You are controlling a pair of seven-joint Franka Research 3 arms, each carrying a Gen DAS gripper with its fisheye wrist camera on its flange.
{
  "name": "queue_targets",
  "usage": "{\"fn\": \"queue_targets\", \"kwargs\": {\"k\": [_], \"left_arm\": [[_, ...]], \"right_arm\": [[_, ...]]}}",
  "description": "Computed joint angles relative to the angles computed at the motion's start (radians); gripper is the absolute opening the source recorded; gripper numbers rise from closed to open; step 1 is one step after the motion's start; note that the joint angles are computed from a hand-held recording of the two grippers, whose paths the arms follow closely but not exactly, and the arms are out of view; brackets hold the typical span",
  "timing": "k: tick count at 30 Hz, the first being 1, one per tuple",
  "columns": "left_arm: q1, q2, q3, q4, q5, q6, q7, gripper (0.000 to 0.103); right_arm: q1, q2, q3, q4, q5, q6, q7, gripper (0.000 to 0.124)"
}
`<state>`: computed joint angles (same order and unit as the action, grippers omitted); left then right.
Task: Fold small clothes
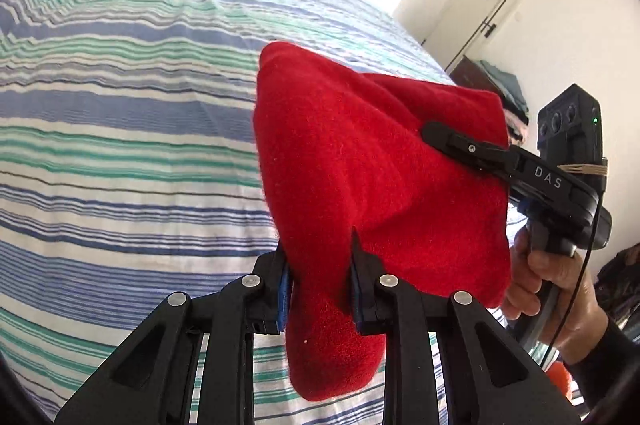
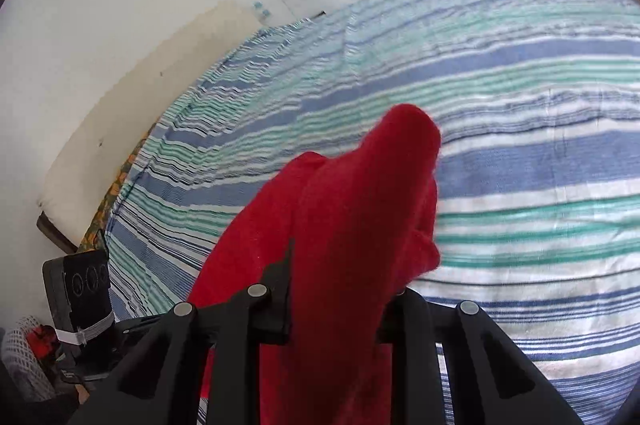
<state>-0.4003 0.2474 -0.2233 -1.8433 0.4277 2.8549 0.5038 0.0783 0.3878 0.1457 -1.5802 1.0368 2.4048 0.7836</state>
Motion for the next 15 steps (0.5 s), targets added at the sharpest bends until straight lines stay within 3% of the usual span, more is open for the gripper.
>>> {"fn": "queue_targets", "kwargs": {"k": [1, 2, 3, 4, 5, 6, 7, 8, 9, 11, 15], "left_arm": [[0.009, 0.015, -0.008, 0.014, -0.023, -0.010, 0.015, 0.027], [0.026, 0.043, -0.028, 0.039, -0.074, -0.041, 0.048, 0.040], [0.049, 0.081, -0.060, 0.078, -0.148, -0.112, 0.104, 0.067], [0.045, 0.120, -0.064, 0.135, -0.175, -0.240, 0.112, 0.076], [0.016, 0.139, -0.037, 0.163, -0.165, -0.327, 0.093, 0.072], [-0.013, 0.134, -0.008, 0.156, -0.144, -0.372, 0.064, 0.065], [-0.007, 0.104, -0.015, 0.114, -0.131, -0.362, 0.038, 0.067], [-0.005, 0.053, -0.014, 0.038, -0.119, -0.295, 0.010, 0.071], [-0.018, 0.005, -0.006, -0.015, -0.084, -0.276, -0.030, 0.080], [-0.062, -0.071, 0.009, -0.063, 0.061, -0.348, -0.132, 0.090], [-0.104, -0.174, -0.052, -0.101, 0.268, -0.549, -0.218, 0.098]], "right_arm": [[-0.003, -0.003, 0.007, 0.002, 0.017, 0.003, -0.015, 0.023], [0.001, 0.003, 0.005, 0.009, 0.014, 0.009, -0.012, 0.023], [0.007, 0.018, -0.002, 0.022, -0.006, 0.007, 0.019, 0.025], [0.018, 0.050, -0.018, 0.053, -0.054, -0.009, 0.091, 0.029], [0.043, 0.087, -0.046, 0.088, -0.142, -0.019, 0.200, 0.044], [0.084, 0.114, -0.090, 0.107, -0.270, -0.005, 0.323, 0.070], [0.128, 0.116, -0.138, 0.091, -0.390, 0.030, 0.426, 0.079], [0.153, 0.099, -0.170, 0.048, -0.466, 0.074, 0.484, 0.082], [0.152, 0.067, -0.175, -0.009, -0.490, 0.116, 0.497, 0.082], [0.126, -0.023, -0.151, -0.141, -0.488, 0.184, 0.465, 0.087], [0.118, -0.247, -0.127, -0.437, -0.577, 0.312, 0.422, 0.098]]}}
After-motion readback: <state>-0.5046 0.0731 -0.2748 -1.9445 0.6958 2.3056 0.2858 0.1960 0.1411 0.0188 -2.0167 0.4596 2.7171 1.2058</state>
